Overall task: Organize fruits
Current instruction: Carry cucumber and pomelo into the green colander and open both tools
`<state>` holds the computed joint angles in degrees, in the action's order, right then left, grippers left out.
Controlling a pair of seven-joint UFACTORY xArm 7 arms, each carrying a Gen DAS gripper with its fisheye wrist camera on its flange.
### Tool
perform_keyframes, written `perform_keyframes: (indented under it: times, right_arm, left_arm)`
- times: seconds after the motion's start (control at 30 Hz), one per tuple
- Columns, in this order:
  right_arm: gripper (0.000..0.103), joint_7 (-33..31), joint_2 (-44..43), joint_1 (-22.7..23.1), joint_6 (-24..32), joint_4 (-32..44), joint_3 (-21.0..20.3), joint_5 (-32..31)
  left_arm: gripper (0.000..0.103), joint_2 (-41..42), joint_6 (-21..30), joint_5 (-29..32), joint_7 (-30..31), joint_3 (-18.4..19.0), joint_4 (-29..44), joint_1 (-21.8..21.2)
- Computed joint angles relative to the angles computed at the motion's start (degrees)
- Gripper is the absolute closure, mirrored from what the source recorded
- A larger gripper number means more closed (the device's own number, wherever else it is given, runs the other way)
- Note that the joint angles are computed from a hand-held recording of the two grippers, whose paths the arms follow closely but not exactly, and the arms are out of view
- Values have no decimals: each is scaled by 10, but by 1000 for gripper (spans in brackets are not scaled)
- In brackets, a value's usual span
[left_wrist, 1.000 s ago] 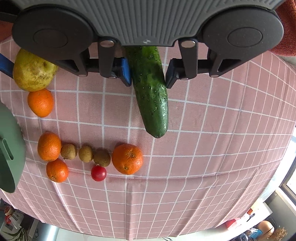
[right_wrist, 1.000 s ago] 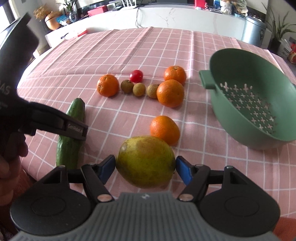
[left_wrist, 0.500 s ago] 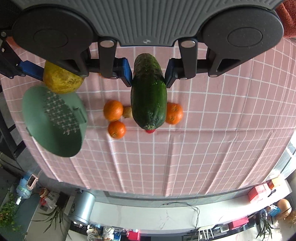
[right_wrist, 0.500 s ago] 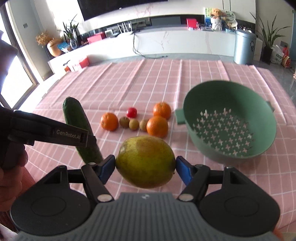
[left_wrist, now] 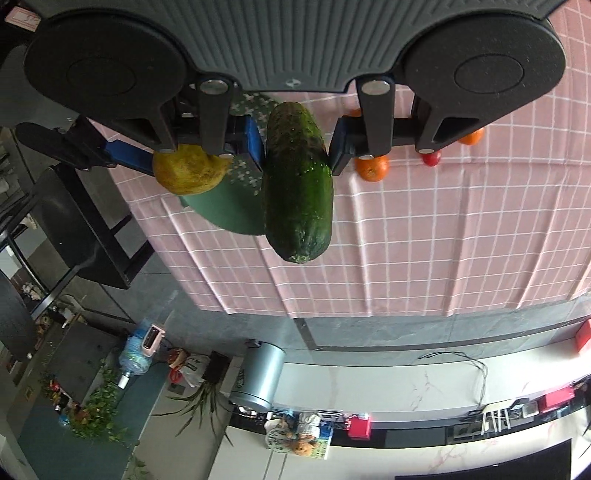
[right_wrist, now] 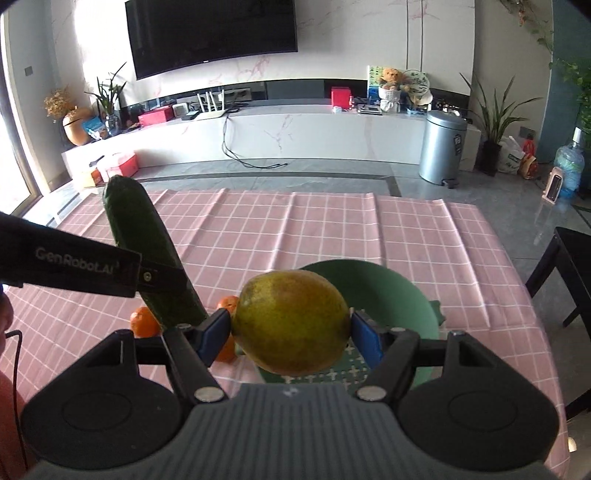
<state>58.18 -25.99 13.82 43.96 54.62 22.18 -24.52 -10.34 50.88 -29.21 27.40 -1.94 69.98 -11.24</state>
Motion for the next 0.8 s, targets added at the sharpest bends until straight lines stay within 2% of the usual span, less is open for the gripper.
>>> perform_keyframes:
  times: [0.2, 0.53, 0.8]
  right_arm:
    - [35, -76, 25, 3, 35, -6, -30, 6]
    - [35, -195, 67, 19, 0, -33, -90, 90]
    - [35, -239, 102, 23, -7, -29, -93, 108]
  left_arm:
    - [61, 57, 42, 4, 3, -21, 48, -16]
    - [61, 134, 76, 86, -22, -48, 97, -21]
    - [61, 156, 71, 135, -43, -57, 95, -29]
